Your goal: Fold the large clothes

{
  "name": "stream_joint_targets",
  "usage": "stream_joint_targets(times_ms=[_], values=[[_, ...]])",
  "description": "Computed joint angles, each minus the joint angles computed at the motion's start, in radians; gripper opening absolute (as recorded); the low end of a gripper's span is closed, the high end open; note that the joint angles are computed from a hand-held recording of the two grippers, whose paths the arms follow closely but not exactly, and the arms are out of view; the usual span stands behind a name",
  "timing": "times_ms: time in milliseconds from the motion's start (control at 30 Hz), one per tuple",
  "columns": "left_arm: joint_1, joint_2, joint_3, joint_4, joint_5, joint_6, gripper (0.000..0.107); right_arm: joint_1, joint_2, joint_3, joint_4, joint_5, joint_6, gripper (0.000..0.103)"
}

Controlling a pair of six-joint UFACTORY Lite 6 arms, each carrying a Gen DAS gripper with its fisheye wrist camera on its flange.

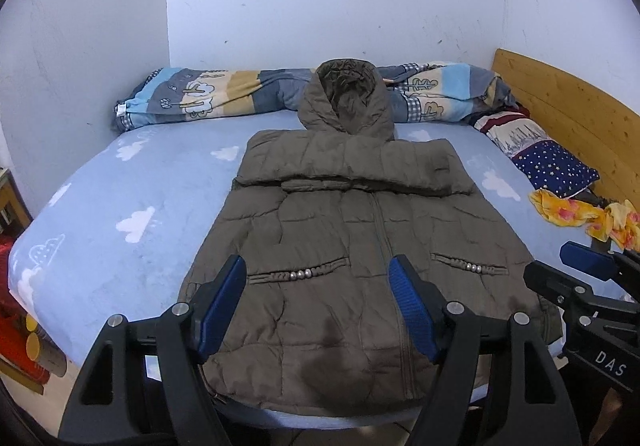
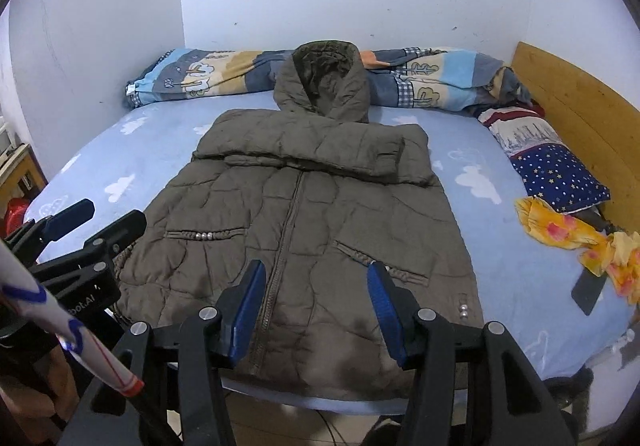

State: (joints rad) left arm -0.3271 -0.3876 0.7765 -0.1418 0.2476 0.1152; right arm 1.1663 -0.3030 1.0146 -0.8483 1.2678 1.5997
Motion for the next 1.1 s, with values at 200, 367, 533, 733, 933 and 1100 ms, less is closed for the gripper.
stream_joint_targets(times_ms=[200,367,533,733,933,1100], values=[[0.017,0.024,0.006,-0.015,-0.003,0.018,0.073,-0.019,0.018,0.016,0.009,-0.004,-0.025,0.057],[0.02,0.118,0.047,0.073,-0.023,-0.069,0.073,-0.121,0.044,0.002,0.018,-0.119,-0.099,0.057],[0.006,0.274,0.139,0.197,-0.04,-0.179,0.073,-0.248,0.07,-0.033,0.028,-0.248,-0.162,0.057],[-0.021,0.534,0.365,0.347,-0.026,-0.324,0.073,-0.42,0.122,-0.049,0.045,-0.39,-0.256,0.057],[-0.029,0.805,0.655,0.316,0.041,-0.296,0.073,-0.598,0.247,0.021,0.069,-0.531,-0.388,0.057],[-0.03,0.995,0.839,0.345,0.105,-0.329,0.073,-0.724,0.381,0.088,0.145,-0.627,-0.503,0.057]])
